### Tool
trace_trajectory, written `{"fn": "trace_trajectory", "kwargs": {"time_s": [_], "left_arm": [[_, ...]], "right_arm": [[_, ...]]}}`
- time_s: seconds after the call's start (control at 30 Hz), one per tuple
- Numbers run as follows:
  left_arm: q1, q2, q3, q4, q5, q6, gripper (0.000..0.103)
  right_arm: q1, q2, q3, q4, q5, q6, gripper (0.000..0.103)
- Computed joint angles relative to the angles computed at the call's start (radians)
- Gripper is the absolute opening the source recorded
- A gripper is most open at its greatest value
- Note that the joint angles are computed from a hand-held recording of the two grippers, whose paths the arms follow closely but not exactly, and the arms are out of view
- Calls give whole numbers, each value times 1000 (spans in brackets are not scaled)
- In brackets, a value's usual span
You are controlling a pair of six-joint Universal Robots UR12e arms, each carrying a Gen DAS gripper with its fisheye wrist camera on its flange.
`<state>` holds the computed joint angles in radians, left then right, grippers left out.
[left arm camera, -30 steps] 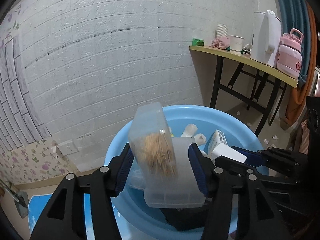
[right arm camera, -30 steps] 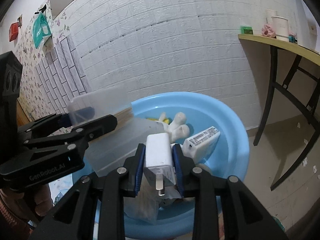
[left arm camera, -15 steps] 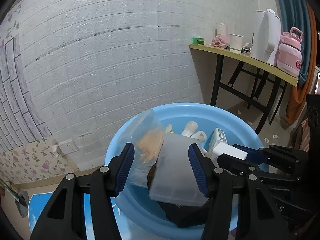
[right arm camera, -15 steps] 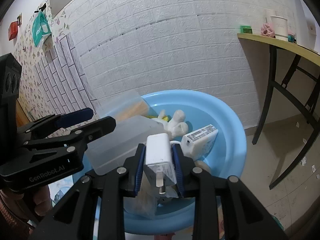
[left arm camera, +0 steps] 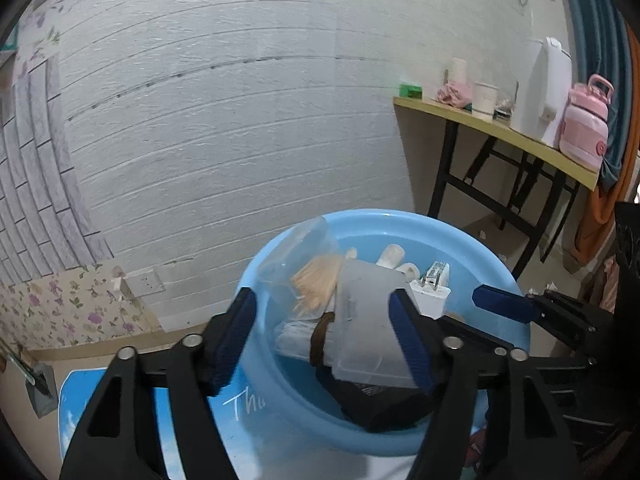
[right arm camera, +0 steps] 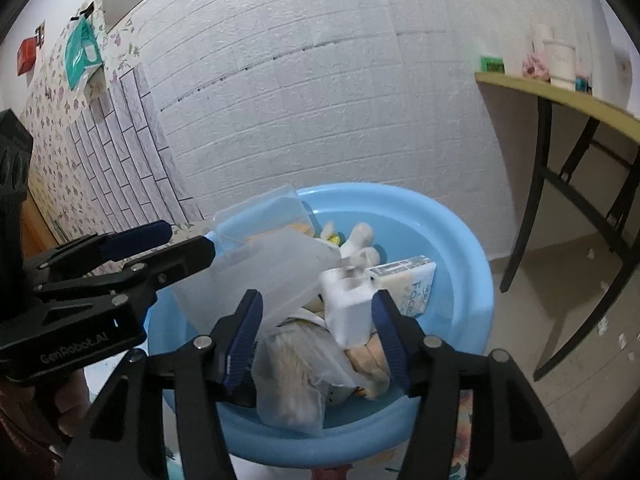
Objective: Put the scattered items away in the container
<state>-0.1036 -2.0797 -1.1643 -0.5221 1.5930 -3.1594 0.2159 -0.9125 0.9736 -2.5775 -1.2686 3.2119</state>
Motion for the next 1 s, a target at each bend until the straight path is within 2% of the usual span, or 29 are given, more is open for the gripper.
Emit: {"fn": "trace_trajectory", "kwargs": {"time_s": [0.2,0.3,0.5,0.6,0.73,0.87,1.0], "left_arm": [[5,33,-31,7,7,-26,94],[4,56,-51,10,21,-34,98],[4,107,-103,23,38,-21,100],[6,141,-136,18,57,-39,102],[10,186,-192,41,60,-44,102],[10,221,-239,48,74,-29,102],[20,257,-284,37,59,-46,102]], "right_arm": [[5,-18,16,2,1,-5,57],[9,-33,29,-1,-7,-14,57],[20,-69,64,-26,-36,-23,57],[23,-92,88,-42,-24,-10,63],[46,-122,117,-55,-102,-49,70],[60,-144,134,-31,-132,-69,74],[68,-168,161,-33,-150,-64,75]]}}
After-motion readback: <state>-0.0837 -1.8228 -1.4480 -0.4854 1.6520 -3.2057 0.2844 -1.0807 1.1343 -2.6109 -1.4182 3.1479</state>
